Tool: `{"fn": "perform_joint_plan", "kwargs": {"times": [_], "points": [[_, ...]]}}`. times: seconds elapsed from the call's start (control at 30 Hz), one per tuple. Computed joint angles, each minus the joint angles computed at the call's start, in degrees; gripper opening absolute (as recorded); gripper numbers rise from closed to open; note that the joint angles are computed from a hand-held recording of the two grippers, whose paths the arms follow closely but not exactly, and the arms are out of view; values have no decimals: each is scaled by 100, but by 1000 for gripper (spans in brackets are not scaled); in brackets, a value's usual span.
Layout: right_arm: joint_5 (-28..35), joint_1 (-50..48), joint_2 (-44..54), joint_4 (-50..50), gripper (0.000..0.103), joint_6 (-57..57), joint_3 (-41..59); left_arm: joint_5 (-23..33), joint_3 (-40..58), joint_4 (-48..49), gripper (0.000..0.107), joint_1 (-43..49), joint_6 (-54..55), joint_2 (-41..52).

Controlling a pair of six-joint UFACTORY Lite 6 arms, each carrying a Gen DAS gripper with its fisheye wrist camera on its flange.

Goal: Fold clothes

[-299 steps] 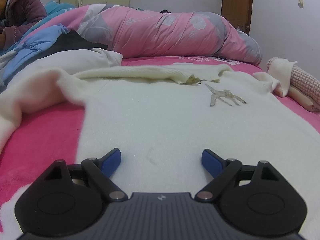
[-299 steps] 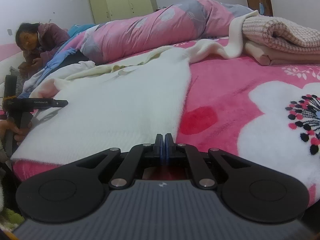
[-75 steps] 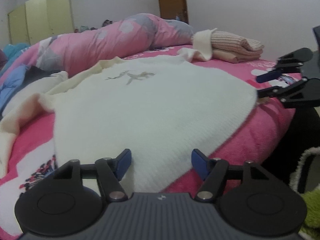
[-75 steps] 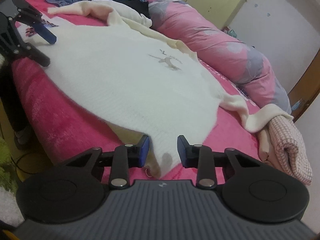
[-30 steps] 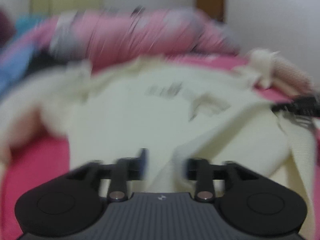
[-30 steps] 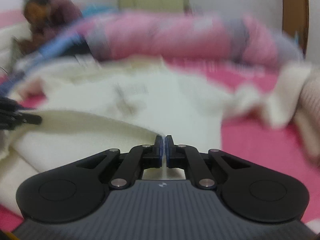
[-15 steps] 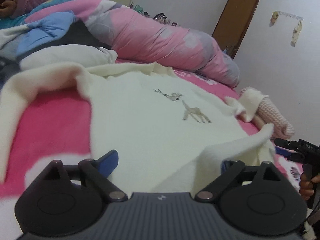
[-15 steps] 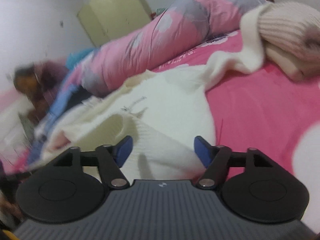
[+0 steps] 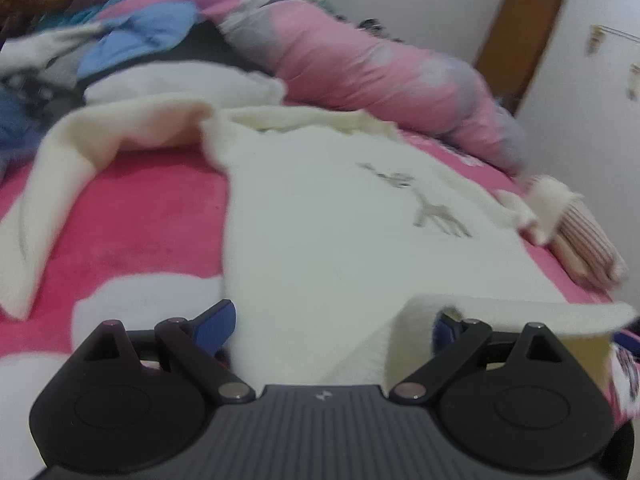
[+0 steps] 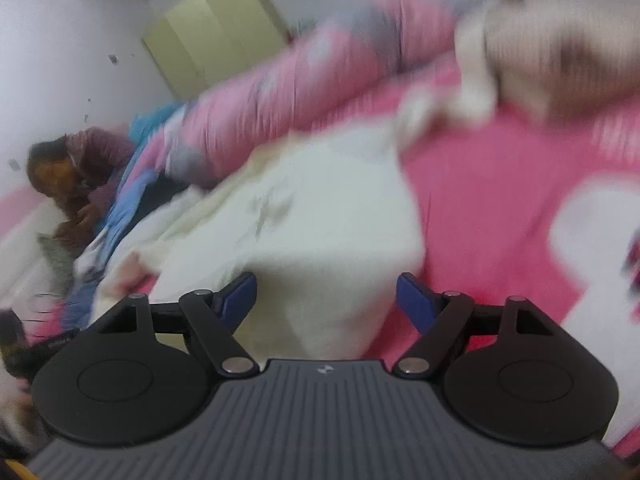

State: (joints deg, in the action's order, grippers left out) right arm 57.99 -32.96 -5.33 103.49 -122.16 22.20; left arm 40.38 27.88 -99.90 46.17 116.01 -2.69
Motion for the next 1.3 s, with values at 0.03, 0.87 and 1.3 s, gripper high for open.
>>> {"fn": "perform_joint_plan", "kwargs": {"times": [0.03,0.87,1.3], "points": [[409,-92,-280,203,73,-378,-273,-81,187,-215,95,-122,-29,256],[-1768,3907,4209,1065,12,1093,4395,3446,2430,1923,96,2236,-1046,3579],[1585,1172,3026,-169,47,1850,2608,2688,86,3514,99,2822,-455,888]]}}
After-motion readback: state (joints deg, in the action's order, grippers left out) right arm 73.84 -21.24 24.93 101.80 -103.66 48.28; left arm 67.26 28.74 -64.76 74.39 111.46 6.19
